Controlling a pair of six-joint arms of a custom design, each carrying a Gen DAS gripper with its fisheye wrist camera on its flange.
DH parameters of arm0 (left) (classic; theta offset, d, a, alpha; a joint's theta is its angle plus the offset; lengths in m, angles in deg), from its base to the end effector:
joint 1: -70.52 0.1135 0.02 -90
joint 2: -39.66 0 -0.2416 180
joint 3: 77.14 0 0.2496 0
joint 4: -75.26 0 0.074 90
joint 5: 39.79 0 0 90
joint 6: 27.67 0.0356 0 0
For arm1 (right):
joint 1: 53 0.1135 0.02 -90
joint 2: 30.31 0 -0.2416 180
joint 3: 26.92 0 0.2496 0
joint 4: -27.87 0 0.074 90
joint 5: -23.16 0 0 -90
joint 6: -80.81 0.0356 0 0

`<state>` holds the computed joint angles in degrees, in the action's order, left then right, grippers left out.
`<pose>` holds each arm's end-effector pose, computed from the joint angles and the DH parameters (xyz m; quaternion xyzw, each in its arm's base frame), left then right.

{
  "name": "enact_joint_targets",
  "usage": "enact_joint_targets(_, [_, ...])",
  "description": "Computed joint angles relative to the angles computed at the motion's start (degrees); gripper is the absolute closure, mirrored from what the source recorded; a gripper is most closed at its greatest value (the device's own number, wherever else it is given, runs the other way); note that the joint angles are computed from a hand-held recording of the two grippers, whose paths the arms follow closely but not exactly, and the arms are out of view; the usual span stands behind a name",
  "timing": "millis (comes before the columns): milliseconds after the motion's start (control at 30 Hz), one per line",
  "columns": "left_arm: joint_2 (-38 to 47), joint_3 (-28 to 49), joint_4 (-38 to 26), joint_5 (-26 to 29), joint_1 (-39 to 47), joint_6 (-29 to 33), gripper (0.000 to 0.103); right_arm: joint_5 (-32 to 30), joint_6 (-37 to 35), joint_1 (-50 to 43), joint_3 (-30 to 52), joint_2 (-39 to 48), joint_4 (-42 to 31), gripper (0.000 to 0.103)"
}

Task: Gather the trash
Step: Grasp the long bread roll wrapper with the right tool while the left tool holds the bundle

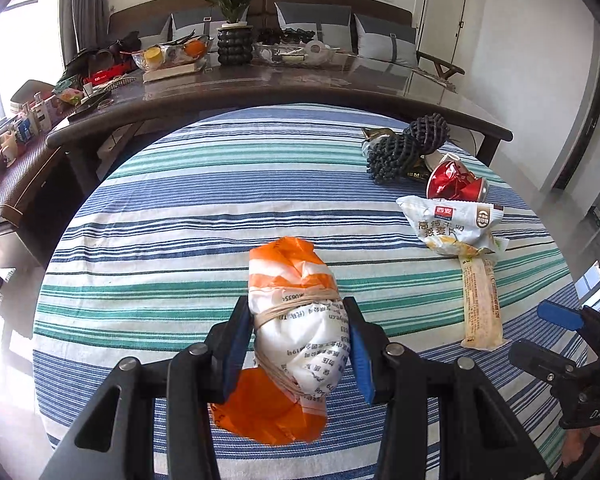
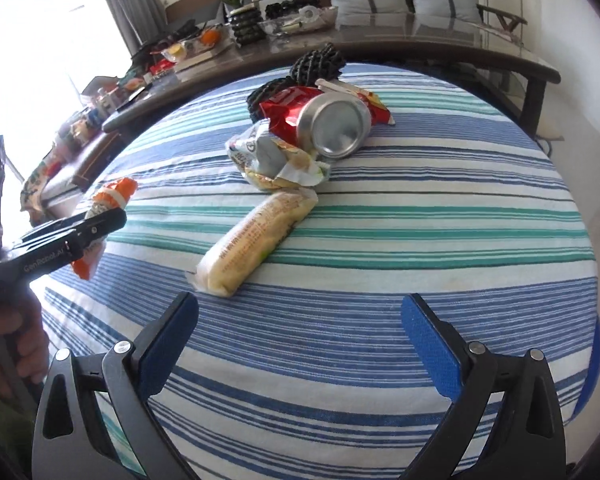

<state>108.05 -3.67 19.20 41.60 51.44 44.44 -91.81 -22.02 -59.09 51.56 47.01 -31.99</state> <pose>0.2365 -0.0762 0.2754 -0.0153 0.9401 -0.0385 0.3383 0.2718 -0.0139 0.2635 -0.1135 0.9351 0.1620 0.2940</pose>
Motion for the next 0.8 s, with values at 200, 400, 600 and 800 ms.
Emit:
enact_joint_targets(200, [-0.59,-0.50,-0.09,-0.27,-1.65,-1.08,0.058,19.62,6.40,16.27,1.24,5.01,6.56,0.024])
enact_joint_targets(400, [-0.77,-0.04,-0.70,-0.51,-4.87,-2.18,0.058,15.54,1.70,8.06,-2.39,0.56,8.06,0.072])
enact_joint_targets(600, [0.52,0.18,-0.39,-1.80,-10.64,-4.45,0.057,6.00,-11.37,-7.35,-3.10,0.19,5.61,0.066])
enact_joint_targets(800, [3.70,0.89,-0.94,-5.42,-15.99,-7.22,0.039,3.29,-11.55,-9.31,-3.48,0.90,6.35,0.028])
